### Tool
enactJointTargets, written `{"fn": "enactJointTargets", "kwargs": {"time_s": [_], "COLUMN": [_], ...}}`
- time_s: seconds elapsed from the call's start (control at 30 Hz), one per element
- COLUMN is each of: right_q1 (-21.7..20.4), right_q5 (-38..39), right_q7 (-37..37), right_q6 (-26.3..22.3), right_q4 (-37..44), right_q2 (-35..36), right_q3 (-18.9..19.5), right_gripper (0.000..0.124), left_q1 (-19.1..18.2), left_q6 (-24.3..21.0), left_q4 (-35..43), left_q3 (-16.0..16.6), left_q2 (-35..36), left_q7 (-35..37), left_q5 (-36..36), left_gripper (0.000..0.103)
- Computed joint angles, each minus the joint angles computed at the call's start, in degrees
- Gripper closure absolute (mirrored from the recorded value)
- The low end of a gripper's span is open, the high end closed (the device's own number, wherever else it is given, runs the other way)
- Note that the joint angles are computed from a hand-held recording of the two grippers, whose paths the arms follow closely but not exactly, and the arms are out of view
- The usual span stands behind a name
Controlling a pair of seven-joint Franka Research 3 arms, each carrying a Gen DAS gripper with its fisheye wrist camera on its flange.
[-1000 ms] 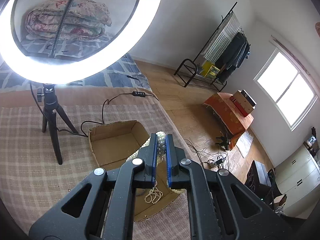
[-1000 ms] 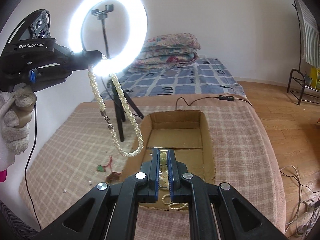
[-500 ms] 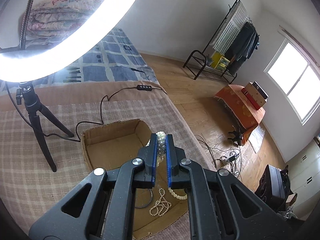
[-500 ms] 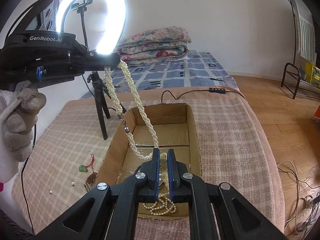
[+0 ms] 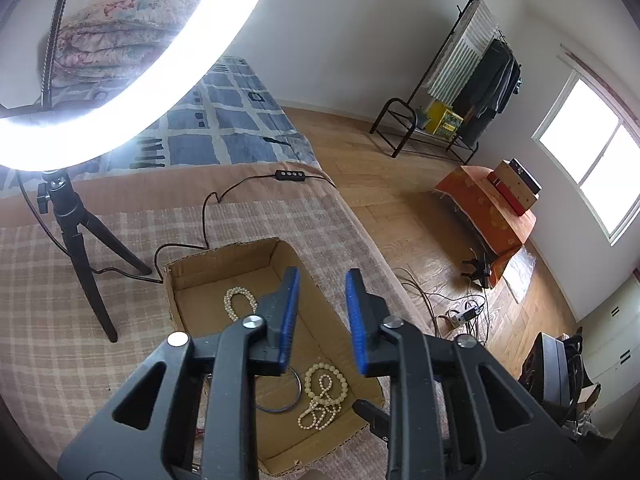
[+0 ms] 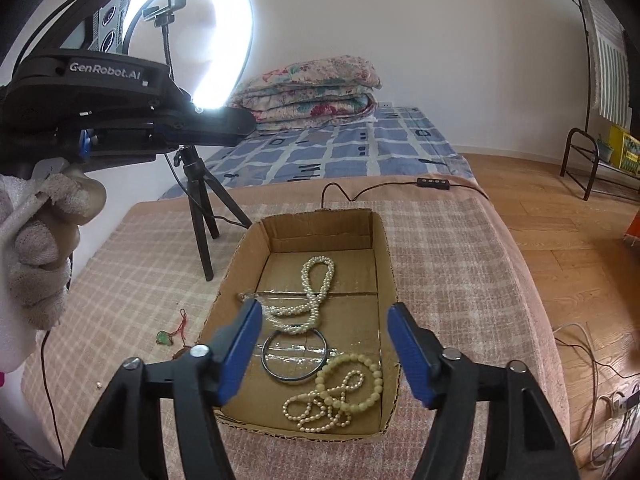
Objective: Organize jewelry
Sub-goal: 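Open both grippers to drop the necklace into the box, then move the left tool to a pearl earring while the right tool approaches the brown watch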
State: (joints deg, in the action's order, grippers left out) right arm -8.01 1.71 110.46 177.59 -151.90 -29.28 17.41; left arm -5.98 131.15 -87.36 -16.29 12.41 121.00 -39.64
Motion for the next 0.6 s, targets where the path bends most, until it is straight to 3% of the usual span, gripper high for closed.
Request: {"fn": "enactJointTargets", "kwargs": {"time_s": [0.1, 0.3, 0.6], "right_q1": [-2.6, -4.2, 0.0], "right_q5": [-0.9, -2.0, -1.7], "right_q7": [2.0, 4.7, 5.4], "right_q6": [-0.5, -1.5, -1.6], "right_q4": [-0.6, -1.3, -2.1], "right_q2": [-1.7, -4.5, -8.4], "right_q3": [2.6, 4.1, 3.7], "right_gripper": [0.038, 0.034, 0.033], "left_q1": [0.4, 1.0, 3.0], "left_q6": [-0.3, -1.6, -4.1], "left_q4": [-0.7, -2.5, -5.9], "left_q3": [0.3, 1.5, 5.7], "left_q2": [-1.2, -4.1, -9.3], "left_q7": [0.2, 2.1, 6.0], "left_q5": [-0.5, -2.0, -6.0], "left_gripper": [0.076, 0.076, 0.076]}}
